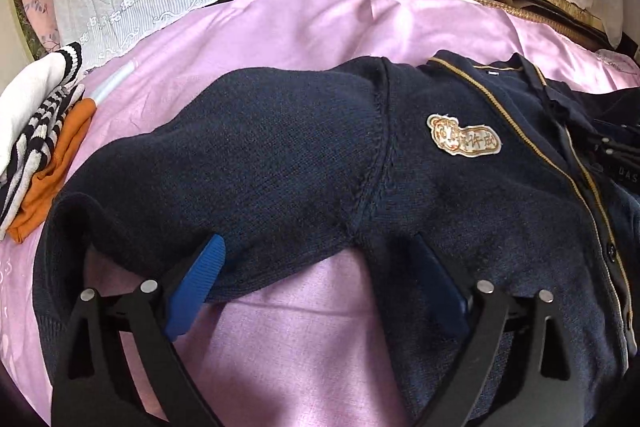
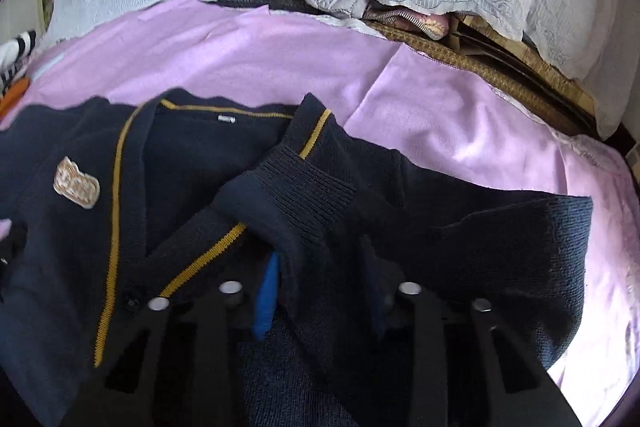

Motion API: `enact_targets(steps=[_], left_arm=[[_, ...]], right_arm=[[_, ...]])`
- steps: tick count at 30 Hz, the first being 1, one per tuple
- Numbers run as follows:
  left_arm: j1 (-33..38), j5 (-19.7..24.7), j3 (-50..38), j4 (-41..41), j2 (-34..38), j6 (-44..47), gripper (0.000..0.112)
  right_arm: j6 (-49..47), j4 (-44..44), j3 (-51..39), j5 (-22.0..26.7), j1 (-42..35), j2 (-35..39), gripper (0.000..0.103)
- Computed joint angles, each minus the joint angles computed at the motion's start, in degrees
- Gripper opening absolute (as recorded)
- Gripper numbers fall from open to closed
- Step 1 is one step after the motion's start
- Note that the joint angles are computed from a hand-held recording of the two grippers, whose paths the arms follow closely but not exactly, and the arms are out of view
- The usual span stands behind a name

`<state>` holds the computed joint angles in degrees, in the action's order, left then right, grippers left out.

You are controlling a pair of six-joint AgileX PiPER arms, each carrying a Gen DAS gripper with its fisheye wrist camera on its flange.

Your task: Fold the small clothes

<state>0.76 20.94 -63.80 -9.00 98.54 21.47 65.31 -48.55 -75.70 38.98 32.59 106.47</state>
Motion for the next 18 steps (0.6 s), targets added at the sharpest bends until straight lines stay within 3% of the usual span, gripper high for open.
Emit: enact_targets(steps=[2,5,10,11,12,14,16,18], left_arm=[[0.6,0.42,-0.17,-1.95,0.08,1.89,0.094],[0.93,0.48,-0.08,-2.89,0.03,2.92,0.094],[0.44,-0.24,0.72,-0.28,-0.72,0.48,0.095],[0.39,-0.23,0.94,-0.02,-1.05,0.24,0.095],[0.41,-0.27,1.28,0.13,-1.54,0.32,0.095],[0.9,-0.44,2.14,0.06,-2.97,0.93,0.095],[2.53,-0.3,3.06,-3.0,-5.03,4.42,0.095],[5.97,1.65,3.35,-9.35,-7.12,11.12,0.095]], right_arm=[[5.59,-3.25,5.28,-3.18,-0.91,-6.2,0.01],[17.28,-12.67,13.52,0.72,-2.68,-17.27,0.007],[20.02,-11.87,26.36,7.01,-19.37,-33.18,0.007],[18.38,-10.22,27.67,8.96,-23.63,-34.45,0.013],[18.01,-8.86,29.85,9.06,-27.94,-36.72,0.028],[20.73,-8.84,36.74,3.38,-34.19,-44.74,0.044],[18.39,-7.2,40.55,-1.62,-35.48,-50.31,0.044],[18.81,-7.94,42.68,-5.1,-32.06,-52.74,0.045]])
